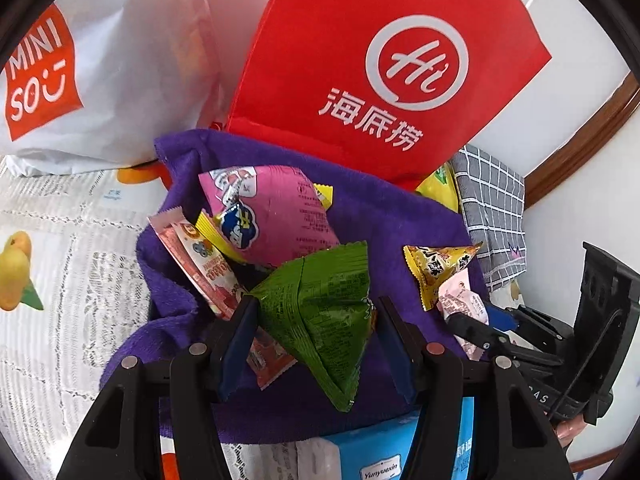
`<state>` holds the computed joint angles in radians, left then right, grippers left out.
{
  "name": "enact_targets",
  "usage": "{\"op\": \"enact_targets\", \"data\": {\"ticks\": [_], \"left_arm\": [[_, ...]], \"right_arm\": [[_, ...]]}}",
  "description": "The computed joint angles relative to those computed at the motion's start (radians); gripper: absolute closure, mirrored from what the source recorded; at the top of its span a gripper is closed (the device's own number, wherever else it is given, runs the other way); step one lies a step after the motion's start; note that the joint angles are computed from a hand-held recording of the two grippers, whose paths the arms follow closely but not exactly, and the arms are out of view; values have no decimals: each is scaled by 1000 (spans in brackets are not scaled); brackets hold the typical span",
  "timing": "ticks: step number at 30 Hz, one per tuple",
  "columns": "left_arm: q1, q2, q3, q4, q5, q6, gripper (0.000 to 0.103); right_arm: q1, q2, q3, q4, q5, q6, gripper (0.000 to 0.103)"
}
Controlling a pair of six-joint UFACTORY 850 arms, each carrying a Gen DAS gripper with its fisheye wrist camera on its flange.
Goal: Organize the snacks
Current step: 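Lower both packets onto the purple towel and open both tools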
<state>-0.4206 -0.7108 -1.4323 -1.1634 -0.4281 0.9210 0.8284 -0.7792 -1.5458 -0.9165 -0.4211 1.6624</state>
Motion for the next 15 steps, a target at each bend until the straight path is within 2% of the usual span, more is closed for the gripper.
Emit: {"op": "enact_targets", "data": {"ticks": [5,13,15], "left_arm": [[-1,-8,-7,20,-5,-21,45],[-8,-22,-26,23,-12,-32,45],[-7,-23,-29,23,-20,-33,45]], "right_arm": [[-7,-20,-16,78,-5,-73,66],[-3,-17,-15,52,-26,-49,66],[-1,-7,-6,33,-27,-25,62]]}}
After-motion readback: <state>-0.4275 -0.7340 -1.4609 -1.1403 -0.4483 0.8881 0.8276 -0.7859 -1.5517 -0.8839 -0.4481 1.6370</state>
